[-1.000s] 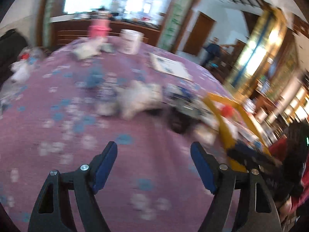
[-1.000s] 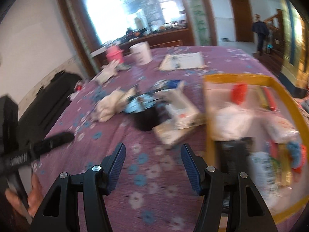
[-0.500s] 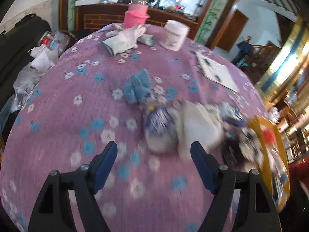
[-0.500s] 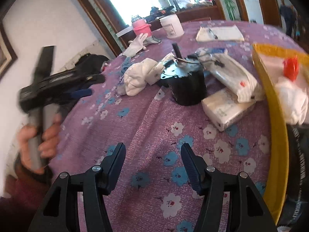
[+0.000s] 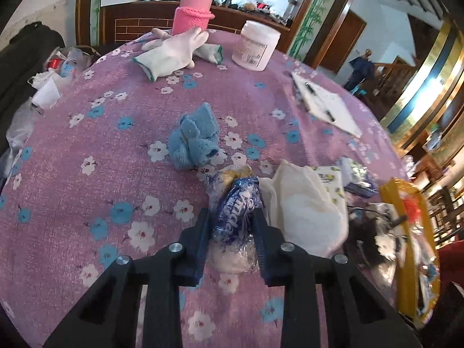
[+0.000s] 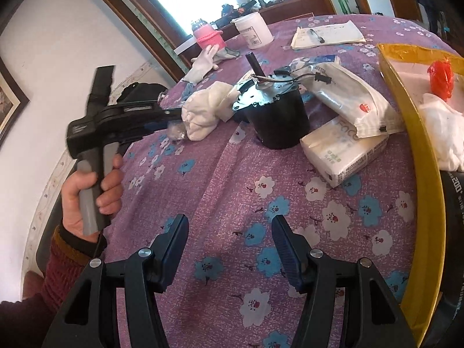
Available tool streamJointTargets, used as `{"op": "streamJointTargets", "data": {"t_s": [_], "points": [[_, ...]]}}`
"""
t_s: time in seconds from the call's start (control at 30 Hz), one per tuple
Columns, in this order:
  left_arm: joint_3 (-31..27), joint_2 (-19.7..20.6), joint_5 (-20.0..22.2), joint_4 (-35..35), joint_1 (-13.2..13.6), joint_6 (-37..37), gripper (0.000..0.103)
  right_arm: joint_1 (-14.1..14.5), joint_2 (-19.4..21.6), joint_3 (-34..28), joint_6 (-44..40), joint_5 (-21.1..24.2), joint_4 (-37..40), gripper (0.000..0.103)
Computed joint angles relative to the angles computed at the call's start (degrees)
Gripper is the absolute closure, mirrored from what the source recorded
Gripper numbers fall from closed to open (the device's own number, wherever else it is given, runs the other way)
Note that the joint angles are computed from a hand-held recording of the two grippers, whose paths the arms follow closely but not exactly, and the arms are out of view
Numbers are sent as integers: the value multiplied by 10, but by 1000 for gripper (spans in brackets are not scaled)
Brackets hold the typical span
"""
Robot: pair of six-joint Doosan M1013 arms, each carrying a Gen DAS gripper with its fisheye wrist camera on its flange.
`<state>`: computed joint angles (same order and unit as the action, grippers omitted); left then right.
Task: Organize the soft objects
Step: 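Grasp the blue-white candy bag with the left tool while the right tool grasps the white cloth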
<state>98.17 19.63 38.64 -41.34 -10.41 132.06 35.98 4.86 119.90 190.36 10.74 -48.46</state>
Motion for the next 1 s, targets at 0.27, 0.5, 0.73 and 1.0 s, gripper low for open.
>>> {"op": "streamJointTargets", "data": {"t_s": [0.27, 0.5, 0.73, 1.0], "points": [[11, -22, -38, -61, 20, 62, 75, 23, 10, -68, -175, 135, 102, 39], [16, -30, -75, -70, 27, 68, 75, 11, 76, -189, -301, 239, 121, 38], [-6, -10, -36, -69, 44, 31, 75, 6, 181, -302, -370, 384, 94, 43], [-1, -14, -30, -87, 44, 58, 74, 18, 149, -262, -325, 332, 77, 92]]}}
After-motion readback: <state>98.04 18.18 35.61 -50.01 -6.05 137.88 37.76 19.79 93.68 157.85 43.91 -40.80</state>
